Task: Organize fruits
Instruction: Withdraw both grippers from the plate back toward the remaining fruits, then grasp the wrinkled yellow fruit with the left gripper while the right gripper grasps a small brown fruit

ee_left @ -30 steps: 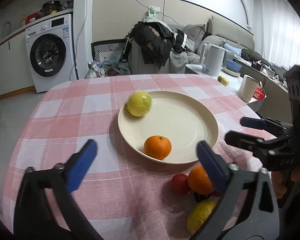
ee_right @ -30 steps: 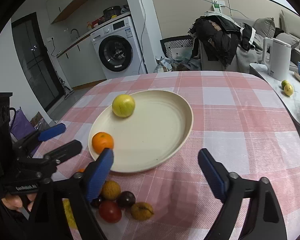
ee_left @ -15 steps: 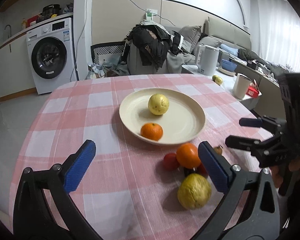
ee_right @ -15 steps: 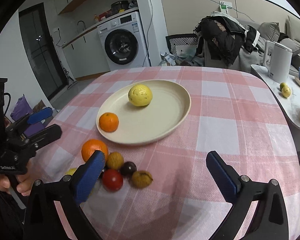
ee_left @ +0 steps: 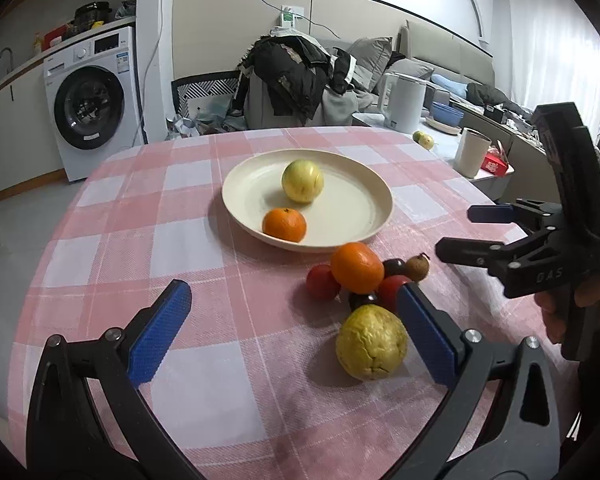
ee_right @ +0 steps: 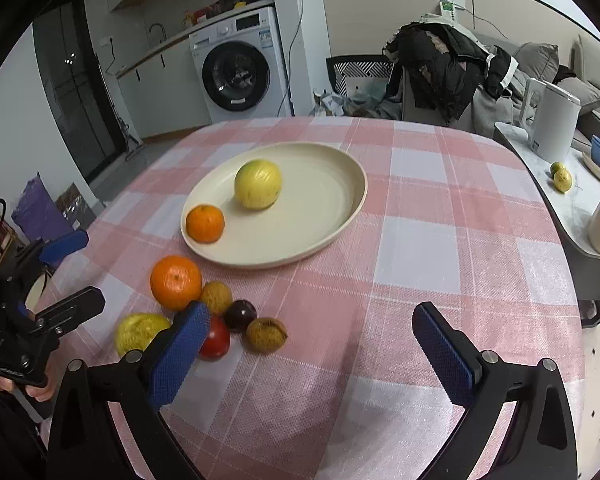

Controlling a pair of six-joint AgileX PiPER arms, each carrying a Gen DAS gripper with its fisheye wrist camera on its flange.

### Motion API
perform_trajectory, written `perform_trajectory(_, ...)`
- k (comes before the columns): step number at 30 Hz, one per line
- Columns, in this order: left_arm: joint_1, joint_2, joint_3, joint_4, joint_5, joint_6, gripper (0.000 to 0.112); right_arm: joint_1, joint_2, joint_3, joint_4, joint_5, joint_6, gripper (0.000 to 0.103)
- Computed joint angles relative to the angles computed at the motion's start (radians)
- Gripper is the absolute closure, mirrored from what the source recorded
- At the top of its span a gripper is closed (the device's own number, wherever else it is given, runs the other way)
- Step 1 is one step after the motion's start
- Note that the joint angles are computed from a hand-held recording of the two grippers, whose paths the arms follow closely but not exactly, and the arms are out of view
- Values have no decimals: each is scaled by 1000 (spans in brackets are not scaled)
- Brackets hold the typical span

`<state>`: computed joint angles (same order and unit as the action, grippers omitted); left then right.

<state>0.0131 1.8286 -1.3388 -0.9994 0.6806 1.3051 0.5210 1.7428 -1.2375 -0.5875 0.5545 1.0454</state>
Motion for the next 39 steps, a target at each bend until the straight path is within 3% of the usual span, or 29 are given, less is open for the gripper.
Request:
perform_trajectory(18,-42,29,4,60,20,-24,11,-2,111,-59,135,90,-148,0)
perform_trajectory(23,-55,36,5,83,19,-28,11,-9,105,-37,141,48,-149,1)
perform_trajectory(27,-59,47,-3,108,31,-46,11,27,141,-83,93,115,-146,1)
perform_trajectory(31,-64,59,-16,132,36,-65,11,36,144,-84,84,105,-144,3)
perform_trajectory(33,-67,62,-18,150,36,-76,11,33,142,-81,83,97,-145,4)
perform_trajectory(39,-75,72,-19,174,34,-81,11,24,129,-71,88,77,-167,22)
